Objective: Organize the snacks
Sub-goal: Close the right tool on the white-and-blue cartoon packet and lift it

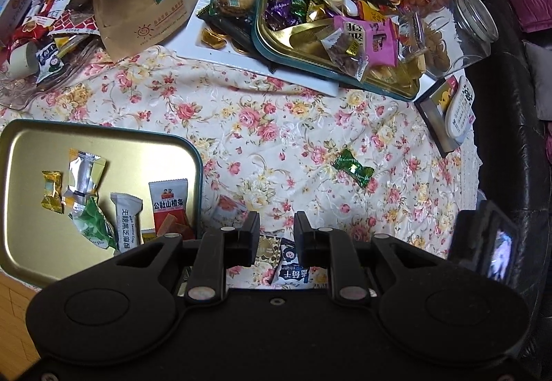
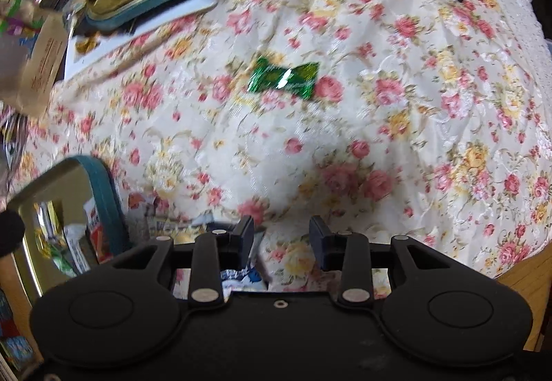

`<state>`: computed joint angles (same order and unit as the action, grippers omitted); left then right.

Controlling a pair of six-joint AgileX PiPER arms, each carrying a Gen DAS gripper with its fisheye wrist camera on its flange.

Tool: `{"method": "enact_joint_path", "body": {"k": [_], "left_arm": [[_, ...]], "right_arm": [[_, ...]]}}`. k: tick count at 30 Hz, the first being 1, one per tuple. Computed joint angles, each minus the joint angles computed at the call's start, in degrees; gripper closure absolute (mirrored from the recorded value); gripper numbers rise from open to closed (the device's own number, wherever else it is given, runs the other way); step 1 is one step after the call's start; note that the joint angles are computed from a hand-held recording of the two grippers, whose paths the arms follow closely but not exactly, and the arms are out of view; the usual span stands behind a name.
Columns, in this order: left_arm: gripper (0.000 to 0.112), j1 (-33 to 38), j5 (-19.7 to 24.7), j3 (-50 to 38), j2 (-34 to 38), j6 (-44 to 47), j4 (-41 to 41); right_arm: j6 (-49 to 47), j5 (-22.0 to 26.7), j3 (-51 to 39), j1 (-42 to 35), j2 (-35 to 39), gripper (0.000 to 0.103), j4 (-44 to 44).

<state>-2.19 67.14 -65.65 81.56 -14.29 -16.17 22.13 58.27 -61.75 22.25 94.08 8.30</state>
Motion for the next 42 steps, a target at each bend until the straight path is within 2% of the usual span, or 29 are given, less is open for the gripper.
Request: {"method": "enact_joint_path", "body": {"k": [8, 13, 16, 25, 30, 35, 42], "left_arm": [[0.084, -1.34, 0.14, 0.81, 0.15, 0.42, 0.74], [0.084, -1.58, 0.16, 2.03, 0.03, 1.08, 1.83], [0.084, -1.3, 0.24, 2.74, 0.03, 1.22, 2.28], [0.086, -1.87, -0.2, 3.75, 0.4, 1.04, 3.16], [0.084, -2.52, -0.77, 4.48, 2.38, 0.14, 3.69], [0.084, -5.1, -2.13, 3.74, 4.33, -3.37, 4.3], [0.084, -12.73, -7.28, -0.57, 8.26, -8.73, 5.13]], "right_arm": [[0.58, -1.56, 1.68, 5.36, 2.37, 0.065, 0.03], [-0.26, -3.66, 3.19, 5.66, 3.41, 0.064, 2.56], [-0.18, -5.09, 3.79, 6.22, 3.89, 0.06, 3.4], [0.51, -6.72, 3.86, 9.15, 5.91, 0.058, 3.34], [0.82, -6.32, 3.58, 12.06, 5.71, 0.069, -0.06], [-0.02, -4.94, 3.99, 7.45, 1.31, 0.069, -0.25], [-5.3, -0.98, 2.89, -8.92, -6.55, 0.068, 4.05]]}}
